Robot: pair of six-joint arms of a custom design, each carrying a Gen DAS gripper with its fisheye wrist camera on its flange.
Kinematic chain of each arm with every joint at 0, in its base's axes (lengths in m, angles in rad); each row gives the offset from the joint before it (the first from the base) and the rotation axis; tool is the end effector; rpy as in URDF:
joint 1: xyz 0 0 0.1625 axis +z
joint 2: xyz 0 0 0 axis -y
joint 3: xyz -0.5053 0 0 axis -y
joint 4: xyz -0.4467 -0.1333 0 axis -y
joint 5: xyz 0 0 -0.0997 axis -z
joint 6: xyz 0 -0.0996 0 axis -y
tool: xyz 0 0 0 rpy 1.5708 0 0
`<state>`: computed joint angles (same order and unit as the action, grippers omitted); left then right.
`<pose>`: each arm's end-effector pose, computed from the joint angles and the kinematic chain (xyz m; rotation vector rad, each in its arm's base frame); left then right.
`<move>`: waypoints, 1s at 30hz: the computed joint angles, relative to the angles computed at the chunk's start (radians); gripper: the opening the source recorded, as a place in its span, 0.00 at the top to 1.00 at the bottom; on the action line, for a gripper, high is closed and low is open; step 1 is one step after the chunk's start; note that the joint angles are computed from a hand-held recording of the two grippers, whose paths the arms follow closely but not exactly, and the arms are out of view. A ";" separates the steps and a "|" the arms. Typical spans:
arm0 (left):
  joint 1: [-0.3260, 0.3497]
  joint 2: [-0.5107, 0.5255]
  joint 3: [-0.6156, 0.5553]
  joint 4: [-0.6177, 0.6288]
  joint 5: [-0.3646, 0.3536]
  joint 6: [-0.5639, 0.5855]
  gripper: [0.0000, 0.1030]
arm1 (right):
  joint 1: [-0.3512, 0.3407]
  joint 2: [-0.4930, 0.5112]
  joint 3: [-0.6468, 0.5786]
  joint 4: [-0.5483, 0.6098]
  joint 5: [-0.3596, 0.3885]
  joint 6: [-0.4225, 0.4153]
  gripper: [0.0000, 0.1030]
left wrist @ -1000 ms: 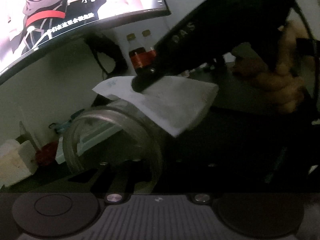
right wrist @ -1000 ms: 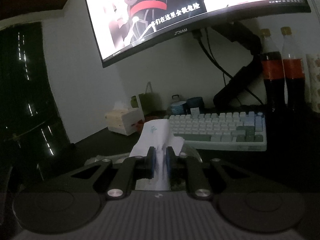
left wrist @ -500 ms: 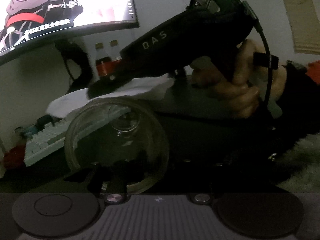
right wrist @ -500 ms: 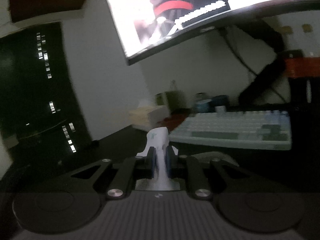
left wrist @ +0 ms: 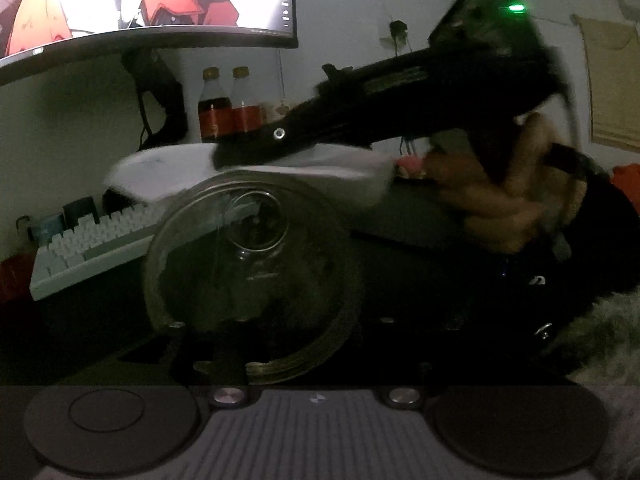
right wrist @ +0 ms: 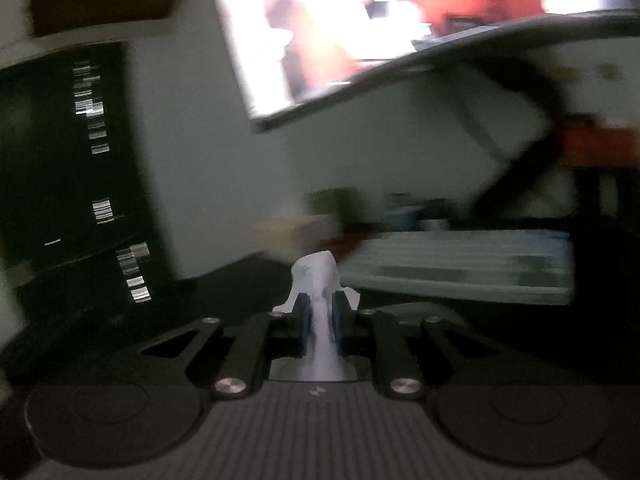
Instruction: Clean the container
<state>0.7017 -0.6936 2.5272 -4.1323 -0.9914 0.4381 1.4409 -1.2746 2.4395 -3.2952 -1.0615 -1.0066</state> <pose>-0.1861 -0.4032 0.0583 1.3051 2.1745 -1.0983 0.1215 -0.4742 0.2146 -1.3854 2.4595 -1.0760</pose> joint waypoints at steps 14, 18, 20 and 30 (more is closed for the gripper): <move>0.009 0.000 -0.003 -0.017 0.002 -0.006 0.64 | 0.012 0.104 -0.015 -0.321 -0.114 0.128 0.83; -0.002 -0.006 -0.010 0.009 0.028 -0.025 0.61 | -0.006 0.042 0.018 -0.167 -0.018 0.011 0.83; -0.006 -0.005 -0.010 0.008 0.038 -0.034 0.60 | -0.003 0.039 0.019 -0.148 -0.013 0.007 0.84; -0.040 -0.004 -0.009 0.038 0.108 -0.079 0.57 | 0.031 0.109 -0.020 -0.342 -0.160 0.133 0.86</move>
<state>0.6613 -0.6975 2.5180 -4.0945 -0.8838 0.3588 1.4717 -1.1660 2.4193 -3.6369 -1.2214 -0.8733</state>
